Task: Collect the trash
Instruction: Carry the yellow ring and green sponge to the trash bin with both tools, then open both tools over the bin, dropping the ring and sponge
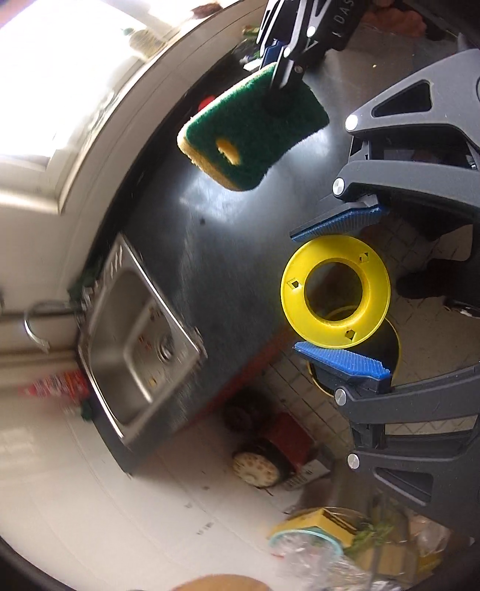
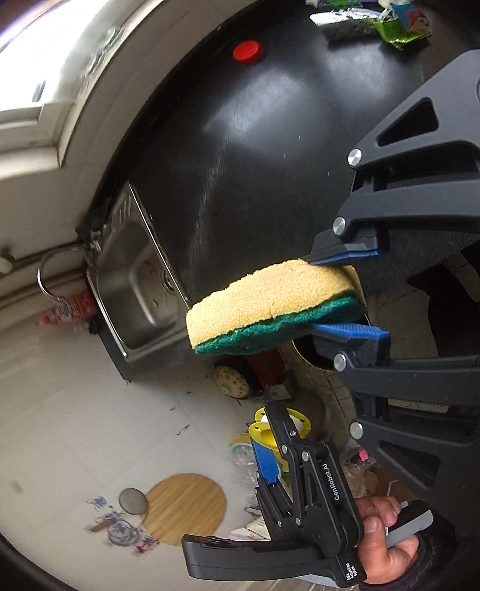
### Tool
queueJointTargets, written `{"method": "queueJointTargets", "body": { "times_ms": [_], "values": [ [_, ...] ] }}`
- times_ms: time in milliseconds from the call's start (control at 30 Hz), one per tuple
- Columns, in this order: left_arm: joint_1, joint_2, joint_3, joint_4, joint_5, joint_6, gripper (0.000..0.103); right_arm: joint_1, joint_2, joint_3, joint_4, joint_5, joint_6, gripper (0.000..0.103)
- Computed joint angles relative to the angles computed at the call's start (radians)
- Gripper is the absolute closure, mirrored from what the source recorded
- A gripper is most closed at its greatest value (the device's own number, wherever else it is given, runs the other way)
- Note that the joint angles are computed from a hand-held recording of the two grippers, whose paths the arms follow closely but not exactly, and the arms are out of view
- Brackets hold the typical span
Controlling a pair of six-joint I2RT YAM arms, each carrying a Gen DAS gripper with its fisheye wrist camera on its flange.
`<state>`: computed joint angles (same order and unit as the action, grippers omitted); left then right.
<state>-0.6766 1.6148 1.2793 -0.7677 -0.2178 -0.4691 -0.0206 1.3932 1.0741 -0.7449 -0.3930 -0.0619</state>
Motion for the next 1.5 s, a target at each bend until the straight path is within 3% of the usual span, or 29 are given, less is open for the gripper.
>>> {"method": "queueJointTargets", "body": {
  "times_ms": [200,333,533,667,700,733,767,800,1000,1167,1333,1500],
  "values": [
    [0.150,-0.117,-0.300,0.151,0.054,0.043,0.049,0.218,0.224,0.044,0.129,0.080,0.119,0.077],
    [0.312,-0.091,-0.533,0.363,0.185,0.101,0.049,0.327,0.388,0.064,0.194,0.122,0.191,0.076],
    [0.436,0.088,-0.675,0.668,0.280,0.184,0.048,0.441,0.647,0.181,0.220,0.150,0.245,0.075],
    [0.468,0.185,-0.685,0.773,0.317,0.204,0.048,0.480,0.738,0.260,0.201,0.172,0.253,0.073],
    [0.470,0.209,-0.680,0.792,0.320,0.207,0.037,0.487,0.755,0.277,0.202,0.175,0.250,0.067],
    [0.478,0.230,-0.680,0.818,0.335,0.212,0.028,0.492,0.776,0.297,0.196,0.182,0.247,0.052],
    [0.478,0.247,-0.678,0.834,0.325,0.212,0.019,0.495,0.784,0.307,0.191,0.183,0.245,0.044],
    [0.476,0.264,-0.671,0.843,0.307,0.212,0.018,0.500,0.791,0.317,0.192,0.190,0.243,0.037],
    [0.483,0.250,-0.660,0.828,0.299,0.230,0.018,0.467,0.693,0.256,0.192,0.178,0.220,0.035],
    [0.432,0.098,-0.639,0.699,0.258,0.225,0.016,0.365,0.466,0.084,0.207,0.156,0.199,0.029],
    [0.227,-0.023,-0.510,0.524,0.188,0.168,0.011,0.117,0.129,-0.092,0.131,0.161,0.111,0.022],
    [-0.044,0.078,-0.216,0.404,0.145,0.138,0.008,-0.308,-0.148,-0.145,-0.009,0.152,-0.072,0.022]
  ]
}}
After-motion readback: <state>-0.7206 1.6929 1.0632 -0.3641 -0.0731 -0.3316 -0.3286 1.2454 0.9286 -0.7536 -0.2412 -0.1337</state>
